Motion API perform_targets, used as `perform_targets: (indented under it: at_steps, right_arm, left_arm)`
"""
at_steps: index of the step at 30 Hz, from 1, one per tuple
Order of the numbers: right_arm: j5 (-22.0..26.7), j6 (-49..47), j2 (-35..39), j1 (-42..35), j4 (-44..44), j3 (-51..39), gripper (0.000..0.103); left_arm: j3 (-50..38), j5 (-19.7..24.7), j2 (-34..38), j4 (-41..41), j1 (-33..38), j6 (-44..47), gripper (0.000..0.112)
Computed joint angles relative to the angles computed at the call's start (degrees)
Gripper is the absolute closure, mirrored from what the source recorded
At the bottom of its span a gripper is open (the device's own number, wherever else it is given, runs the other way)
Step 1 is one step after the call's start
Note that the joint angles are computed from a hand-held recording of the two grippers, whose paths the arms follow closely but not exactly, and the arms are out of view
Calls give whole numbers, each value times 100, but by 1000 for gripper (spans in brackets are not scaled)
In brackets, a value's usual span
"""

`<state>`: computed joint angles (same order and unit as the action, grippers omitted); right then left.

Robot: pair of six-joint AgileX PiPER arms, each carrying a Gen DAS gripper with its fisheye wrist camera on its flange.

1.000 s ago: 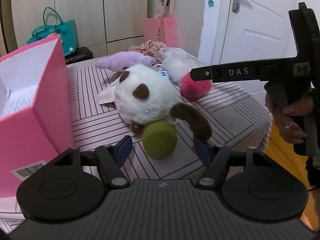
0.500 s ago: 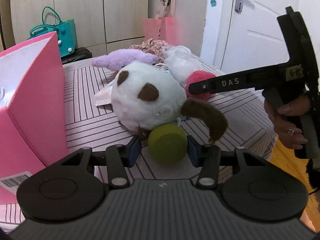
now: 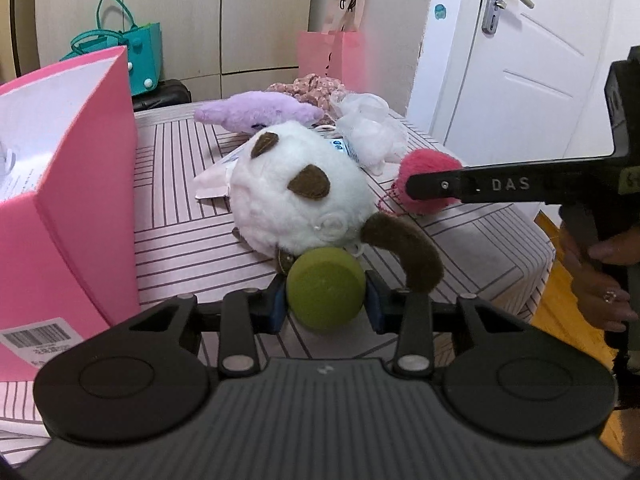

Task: Organize soft objects
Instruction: 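Carry the green ball with the left tool while the right tool carries the pompom to the pink box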

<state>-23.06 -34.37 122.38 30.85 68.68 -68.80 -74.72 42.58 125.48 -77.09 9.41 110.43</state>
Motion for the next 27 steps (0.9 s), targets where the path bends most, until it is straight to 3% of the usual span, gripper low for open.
perform_targets:
  at_steps: [9, 14, 20, 27]
  right_arm:
    - [224, -389, -419, 175, 495, 291, 53]
    - [361, -617, -652, 251, 808, 437, 53]
    - [134, -940, -744, 421, 1177, 511, 53]
    - [151, -1100, -663, 406, 1331, 412, 53]
  left_arm:
    - [-287, 488, -81, 970, 161, -876, 75]
    - [-1017, 1160, 149, 2050, 233, -2105, 75]
    - [-1366, 1425, 277, 2677, 206, -2758, 74]
    - [-1292, 1408, 260, 2586, 274, -2760, 74]
